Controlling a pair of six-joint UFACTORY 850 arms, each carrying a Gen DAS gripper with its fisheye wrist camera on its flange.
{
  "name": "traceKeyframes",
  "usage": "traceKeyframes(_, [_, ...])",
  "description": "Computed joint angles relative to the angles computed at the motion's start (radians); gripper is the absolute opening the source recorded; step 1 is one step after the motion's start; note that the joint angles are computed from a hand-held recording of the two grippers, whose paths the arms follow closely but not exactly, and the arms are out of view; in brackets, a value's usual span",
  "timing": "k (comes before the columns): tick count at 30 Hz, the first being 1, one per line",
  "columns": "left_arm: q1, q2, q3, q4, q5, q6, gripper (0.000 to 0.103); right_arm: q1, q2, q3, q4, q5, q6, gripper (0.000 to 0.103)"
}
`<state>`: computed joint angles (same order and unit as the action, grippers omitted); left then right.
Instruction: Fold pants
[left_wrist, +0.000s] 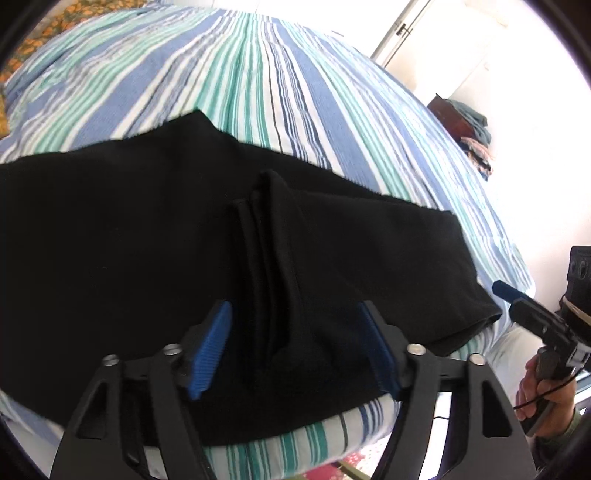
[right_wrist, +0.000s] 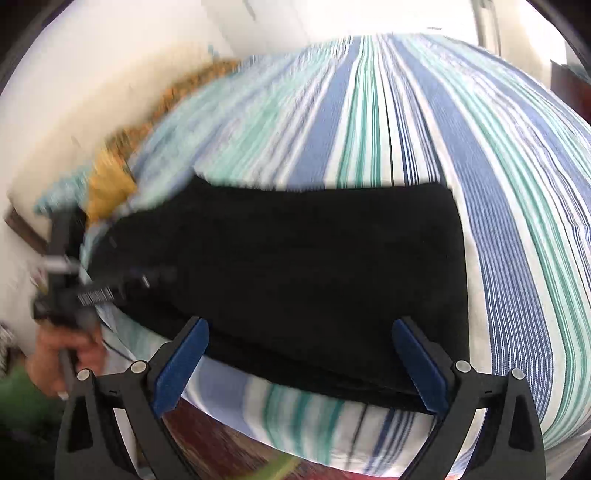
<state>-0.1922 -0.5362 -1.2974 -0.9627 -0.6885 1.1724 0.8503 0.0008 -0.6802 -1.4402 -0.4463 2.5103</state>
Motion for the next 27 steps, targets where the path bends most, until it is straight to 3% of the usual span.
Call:
traceKeyframes(4, [0.073, 0.013, -0.042, -0.003, -0.041, 0.022, 0.080, 0.074, 0.049, 0.024, -0.005, -0.148, 0.084, 0.099])
traceKeyframes(7, [0.161, -0.030, -0.141, -0.003, -0.012, -0.052, 0.084, 0.099, 0.057, 0.037, 0.015, -0.186, 0.105, 0.099])
traceKeyframes(11, [0.285, -0.163, -0.342, -0.010, 0.033, -0.270, 0.084, 0.068, 0.056, 0.054, 0.016, -0.113, 0.154, 0.099])
traceKeyframes(13, [0.315, -0.241, -0.439, 0.081, 0.028, -0.409, 0.084, 0.047, 0.052, 0.049, -0.005, -0.094, 0.161, 0.099])
traceKeyframes(15, [0.333, -0.322, -0.531, 0.162, -0.051, -0.518, 0.083, 0.017, 0.021, 0.028, -0.051, -0.062, 0.162, 0.099])
traceKeyframes(17, [0.343, -0.362, -0.563, 0.127, -0.143, -0.478, 0.083, 0.011, 0.005, 0.017, -0.047, -0.042, 0.131, 0.099])
traceKeyframes(21, [0.319, -0.357, -0.542, 0.175, -0.131, -0.370, 0.095, 0.022, -0.019, 0.001, -0.030, -0.038, 0.092, 0.099])
traceKeyframes(23, [0.301, -0.391, -0.590, 0.290, -0.156, -0.434, 0.096, 0.020, -0.018, 0.006, -0.043, -0.034, 0.107, 0.099])
traceKeyframes(27, [0.289, -0.403, -0.595, 0.312, -0.153, -0.419, 0.103, 0.016, -0.034, -0.001, -0.053, -0.024, 0.118, 0.099])
